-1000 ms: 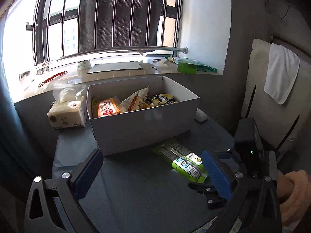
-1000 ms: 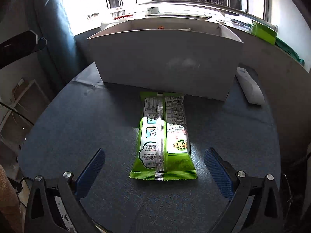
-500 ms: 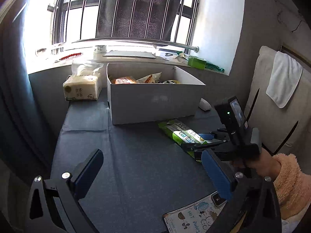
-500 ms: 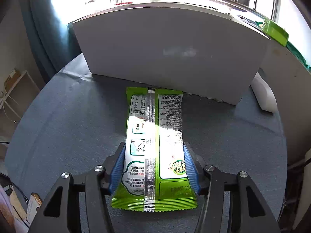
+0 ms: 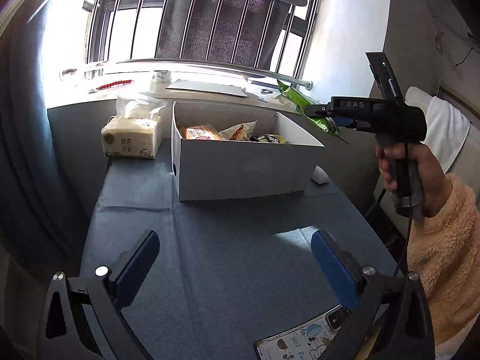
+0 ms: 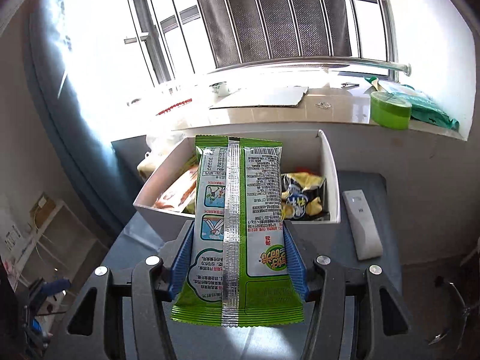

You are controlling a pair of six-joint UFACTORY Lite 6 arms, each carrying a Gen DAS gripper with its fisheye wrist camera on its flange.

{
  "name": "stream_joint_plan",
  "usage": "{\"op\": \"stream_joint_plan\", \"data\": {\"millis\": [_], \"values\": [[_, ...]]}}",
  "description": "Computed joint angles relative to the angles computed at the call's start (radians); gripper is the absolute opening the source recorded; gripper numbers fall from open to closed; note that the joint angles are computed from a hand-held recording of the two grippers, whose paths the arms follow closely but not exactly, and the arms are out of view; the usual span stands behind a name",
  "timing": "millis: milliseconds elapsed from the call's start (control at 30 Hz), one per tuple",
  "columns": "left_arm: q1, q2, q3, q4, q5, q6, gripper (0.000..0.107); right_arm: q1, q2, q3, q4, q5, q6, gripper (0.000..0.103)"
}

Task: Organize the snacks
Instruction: 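Grasp long green snack bag with right tool and drop it into box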

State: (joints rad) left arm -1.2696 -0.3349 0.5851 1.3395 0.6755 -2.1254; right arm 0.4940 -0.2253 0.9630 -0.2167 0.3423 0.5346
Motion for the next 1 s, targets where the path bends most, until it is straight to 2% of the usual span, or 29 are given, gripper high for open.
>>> {"op": "stream_joint_plan", "data": {"millis": [167, 233, 300, 333, 367, 400, 500, 600, 667, 867, 933, 1000], "values": [[0.055, -0.02, 0.007, -0.009, -0.019, 0.049, 0.103, -0.046, 0.313, 0.326, -0.088, 0.08, 0.042, 0.061], [0.069, -0.02, 0.012, -0.022, -0.011, 0.065, 0.103, -0.078, 0.406, 0.398, 0.018, 0.061, -0.059, 0.064], [0.082, -0.026, 0.011, -0.028, -0.01, 0.072, 0.103, -0.088, 0.463, 0.429, 0.023, 0.054, -0.054, 0.073], [0.09, -0.028, 0.012, -0.034, -0.011, 0.078, 0.103, -0.083, 0.483, 0.441, -0.037, 0.065, 0.011, 0.082], [0.096, -0.026, 0.016, -0.045, -0.01, 0.09, 0.103, -0.079, 0.497, 0.442, -0.08, 0.069, 0.062, 0.096], [0.099, -0.028, 0.017, -0.051, -0.006, 0.098, 0.103, -0.084, 0.491, 0.418, -0.083, 0.044, 0.071, 0.099], [0.083, -0.018, 0.033, -0.08, 0.052, 0.118, 0.103, -0.092, 0.443, 0.335, -0.093, -0.016, 0.089, 0.103], [0.077, 0.02, 0.076, -0.122, 0.114, 0.153, 0.103, -0.073, 0.359, 0.249, -0.204, -0.03, 0.177, 0.103], [0.068, 0.034, 0.098, -0.131, 0.142, 0.16, 0.103, -0.045, 0.285, 0.192, -0.34, -0.02, 0.286, 0.103], [0.046, 0.016, 0.124, -0.067, 0.132, 0.103, 0.103, 0.095, -0.045, -0.031, -0.688, 0.092, 0.609, 0.103], [0.019, 0.035, 0.155, -0.056, 0.163, 0.104, 0.103, 0.179, -0.154, -0.103, -0.799, 0.178, 0.723, 0.103], [-0.016, 0.059, 0.19, -0.051, 0.201, 0.107, 0.103, 0.271, -0.24, -0.158, -0.821, 0.285, 0.762, 0.103]]}}
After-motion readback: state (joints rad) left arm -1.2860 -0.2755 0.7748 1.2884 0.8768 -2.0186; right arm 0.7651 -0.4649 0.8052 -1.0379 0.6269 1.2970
